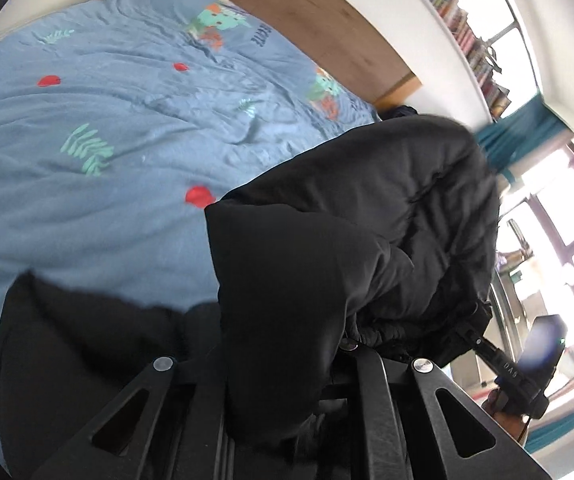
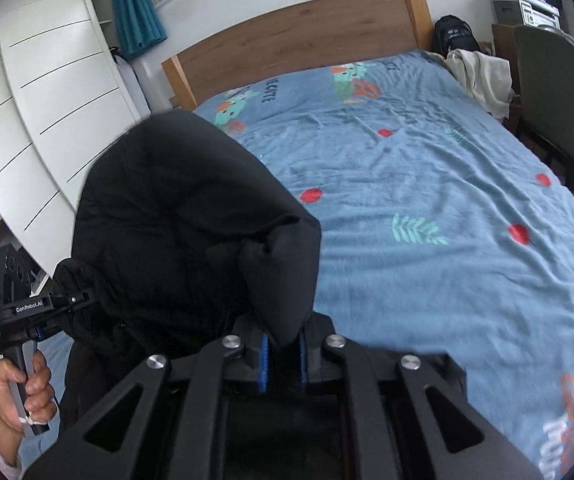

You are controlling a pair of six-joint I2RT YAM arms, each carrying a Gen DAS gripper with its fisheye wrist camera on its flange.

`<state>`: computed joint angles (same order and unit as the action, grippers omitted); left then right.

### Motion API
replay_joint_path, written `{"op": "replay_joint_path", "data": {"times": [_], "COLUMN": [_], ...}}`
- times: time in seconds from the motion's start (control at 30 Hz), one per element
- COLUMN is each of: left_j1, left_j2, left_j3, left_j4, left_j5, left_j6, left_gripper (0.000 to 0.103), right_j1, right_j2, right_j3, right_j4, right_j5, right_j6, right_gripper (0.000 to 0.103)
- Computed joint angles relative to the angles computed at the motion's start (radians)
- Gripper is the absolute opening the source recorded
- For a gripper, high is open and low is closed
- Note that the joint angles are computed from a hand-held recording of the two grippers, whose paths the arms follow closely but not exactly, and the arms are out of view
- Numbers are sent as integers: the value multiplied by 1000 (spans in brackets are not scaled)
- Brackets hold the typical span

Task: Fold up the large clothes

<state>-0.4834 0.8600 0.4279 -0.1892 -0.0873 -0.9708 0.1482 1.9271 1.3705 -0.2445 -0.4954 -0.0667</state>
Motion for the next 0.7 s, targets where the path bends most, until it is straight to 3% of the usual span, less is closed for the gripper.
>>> {"op": "replay_joint_path", "data": {"times": [0.23,0.47,0.57,0.7], "left_j1": [-235,-490,-635,-898], "left_j2": [-153,-142,-178,-155], "left_j3": [-125,-190,-217,-169], "left_j4": [-55,-83,-129,-284], "left_j5": [-154,-336,-440,-617], "left_j6": [-154,-317,-437,-668], "left_gripper": [12,15,15,17], "right_j1": [-68,-136,-160,-195], "right_j2": [-200,-251,-252,-273], "right_j3": [-345,-562,-642,-710], "right_j4": [114,222,300,333], "right_j5": [-82,-132,-137,-163], "right_j6": [-31,-47,-33,-27], "right_gripper": [10,10,10,14]}}
